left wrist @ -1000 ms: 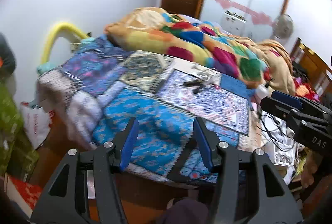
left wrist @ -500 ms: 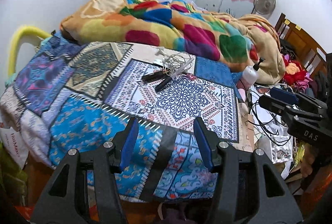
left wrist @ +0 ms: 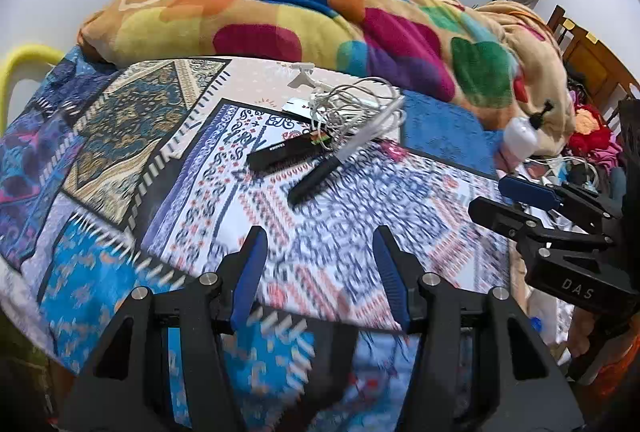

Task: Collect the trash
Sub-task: 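Move both open tools back over the remaining items on the quilt, then grasp the white pen with the left tool while the right tool grasps the pink figurine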

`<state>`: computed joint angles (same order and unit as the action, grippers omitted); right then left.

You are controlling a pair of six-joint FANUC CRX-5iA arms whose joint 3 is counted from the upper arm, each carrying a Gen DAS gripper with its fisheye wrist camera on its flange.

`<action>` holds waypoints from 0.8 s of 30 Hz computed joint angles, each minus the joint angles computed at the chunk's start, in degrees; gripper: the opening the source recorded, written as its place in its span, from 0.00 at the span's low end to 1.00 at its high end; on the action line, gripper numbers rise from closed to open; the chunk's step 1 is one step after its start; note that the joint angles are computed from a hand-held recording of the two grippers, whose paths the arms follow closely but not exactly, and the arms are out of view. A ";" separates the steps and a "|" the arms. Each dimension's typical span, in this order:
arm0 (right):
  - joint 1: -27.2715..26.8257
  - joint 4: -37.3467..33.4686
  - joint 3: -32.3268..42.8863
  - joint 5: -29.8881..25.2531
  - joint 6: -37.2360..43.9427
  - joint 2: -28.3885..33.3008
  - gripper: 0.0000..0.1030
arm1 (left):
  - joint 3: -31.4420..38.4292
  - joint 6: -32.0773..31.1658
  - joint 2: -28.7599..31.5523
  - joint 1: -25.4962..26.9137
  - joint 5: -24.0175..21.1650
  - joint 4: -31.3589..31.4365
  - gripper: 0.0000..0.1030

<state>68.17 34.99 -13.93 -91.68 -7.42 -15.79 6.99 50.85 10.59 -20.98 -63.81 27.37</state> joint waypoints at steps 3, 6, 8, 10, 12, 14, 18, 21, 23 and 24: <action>-3.03 -0.67 -1.31 1.40 1.89 -0.18 0.50 | 2.17 1.24 3.09 -1.38 1.52 -1.93 0.52; -5.67 -1.01 -2.70 4.23 3.09 -0.86 0.48 | 3.17 0.84 5.25 -2.22 2.65 -1.59 0.52; -7.19 -1.51 -3.31 6.72 4.66 -1.33 0.44 | 2.50 -1.71 5.95 -2.50 4.13 0.35 0.52; -8.43 -2.24 -2.89 7.88 6.48 -0.81 0.42 | 0.96 -4.56 5.62 -2.86 7.26 1.77 0.52; -9.56 -2.64 -2.46 9.12 8.72 -0.15 0.37 | -0.89 -8.65 5.29 -2.89 9.73 4.55 0.52; -9.93 -2.22 -1.90 9.25 10.76 0.95 0.33 | -0.55 -10.69 6.14 -2.80 8.98 6.38 0.52; -11.46 -1.83 -1.39 10.08 14.43 2.43 0.32 | 1.25 -11.77 7.93 -2.85 6.52 6.94 0.52; -12.81 -1.70 -1.41 11.03 16.41 3.12 0.27 | 1.12 -12.63 8.03 -3.14 7.14 6.93 0.34; -13.07 -1.52 -1.54 11.40 17.12 3.21 0.23 | 0.72 -13.29 7.70 -3.27 7.59 6.72 0.27; -13.00 -1.29 -1.96 11.91 16.77 2.92 0.22 | 0.50 -13.75 7.61 -3.23 7.36 7.14 0.24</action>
